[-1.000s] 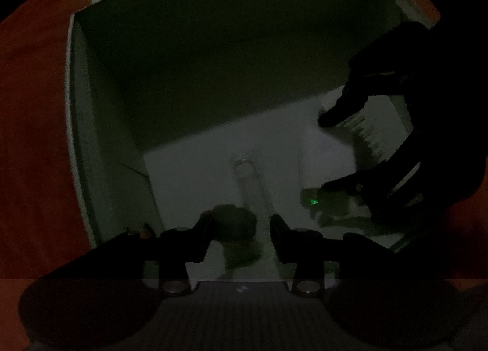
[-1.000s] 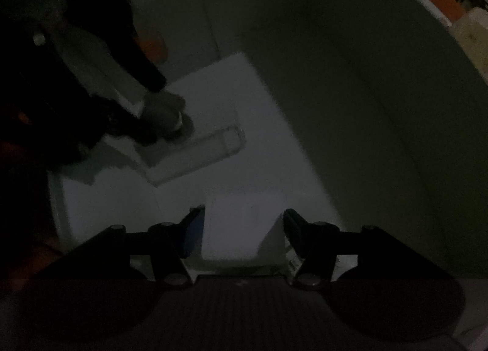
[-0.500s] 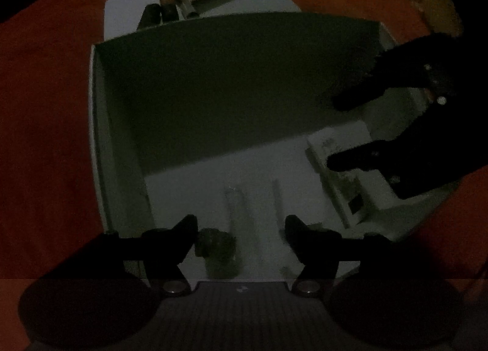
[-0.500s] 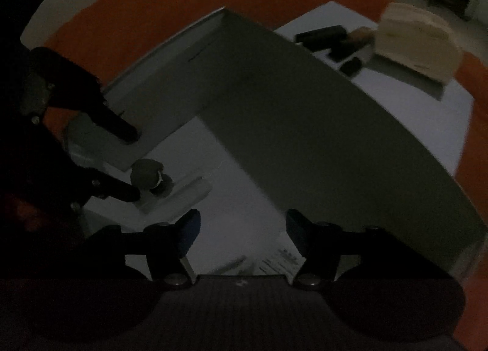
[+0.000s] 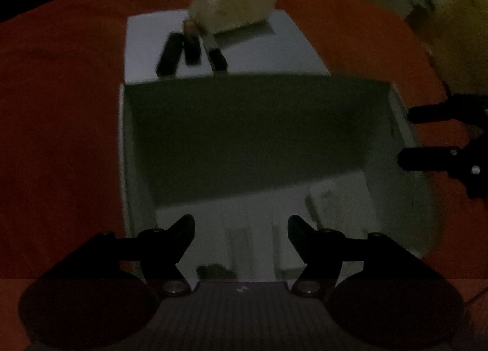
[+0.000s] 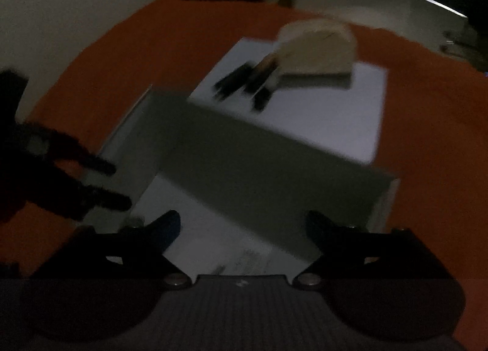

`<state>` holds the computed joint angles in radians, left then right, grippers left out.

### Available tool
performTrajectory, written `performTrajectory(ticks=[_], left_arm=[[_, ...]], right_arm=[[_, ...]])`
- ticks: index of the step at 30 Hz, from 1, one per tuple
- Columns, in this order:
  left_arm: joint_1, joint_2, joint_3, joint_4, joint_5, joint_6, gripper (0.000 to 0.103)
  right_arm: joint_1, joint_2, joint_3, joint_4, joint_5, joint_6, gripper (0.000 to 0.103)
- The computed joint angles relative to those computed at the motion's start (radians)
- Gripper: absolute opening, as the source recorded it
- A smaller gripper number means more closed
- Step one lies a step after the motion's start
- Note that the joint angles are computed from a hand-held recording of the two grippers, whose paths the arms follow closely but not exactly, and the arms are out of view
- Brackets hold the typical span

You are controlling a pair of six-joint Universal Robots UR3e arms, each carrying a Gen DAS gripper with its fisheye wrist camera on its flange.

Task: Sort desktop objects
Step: 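Move both grippers back over the white tray, then grasp black pen-like item with left gripper while right grasps clear capped vial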

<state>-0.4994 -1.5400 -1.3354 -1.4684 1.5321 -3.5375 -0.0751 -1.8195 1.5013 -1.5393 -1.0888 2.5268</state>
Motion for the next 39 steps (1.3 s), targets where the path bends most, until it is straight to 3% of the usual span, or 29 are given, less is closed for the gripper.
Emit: performTrajectory(ticks=[5,14,16,21,29,36,39], left_arm=[[0.028,-0.028,0.049,0.013,0.017,-0.001,0.064],[0.11,-0.132,0.227,0.004,-0.002,0.014,0.064],[0.135,-0.155,0.249,0.056,0.015,-0.001,0.064],[0.205,-0.256,0.341,0.097,0.017,0.009,0.064],[0.309,-0.432,0.424,0.1,-0.055,0.084,0.062],[0.334,-0.507,0.396,0.148,-0.104,0.139,0.06],[0.348,-0.536,0.393,0.166,-0.12,0.15,0.06]], right_arm=[[0.019,0.072,-0.064,-0.093,-0.072,0.134,0.092],[0.008,0.315,-0.359,-0.027,-0.038,0.338,0.092],[0.033,0.366,-0.405,-0.076,-0.039,0.386,0.092],[0.154,0.526,-0.489,-0.272,-0.179,0.533,0.09],[0.222,0.814,-0.762,-0.186,-0.206,0.61,0.071],[0.256,1.05,-1.06,-0.034,-0.144,0.634,0.068],[0.293,1.177,-1.249,0.052,-0.171,0.618,0.064]])
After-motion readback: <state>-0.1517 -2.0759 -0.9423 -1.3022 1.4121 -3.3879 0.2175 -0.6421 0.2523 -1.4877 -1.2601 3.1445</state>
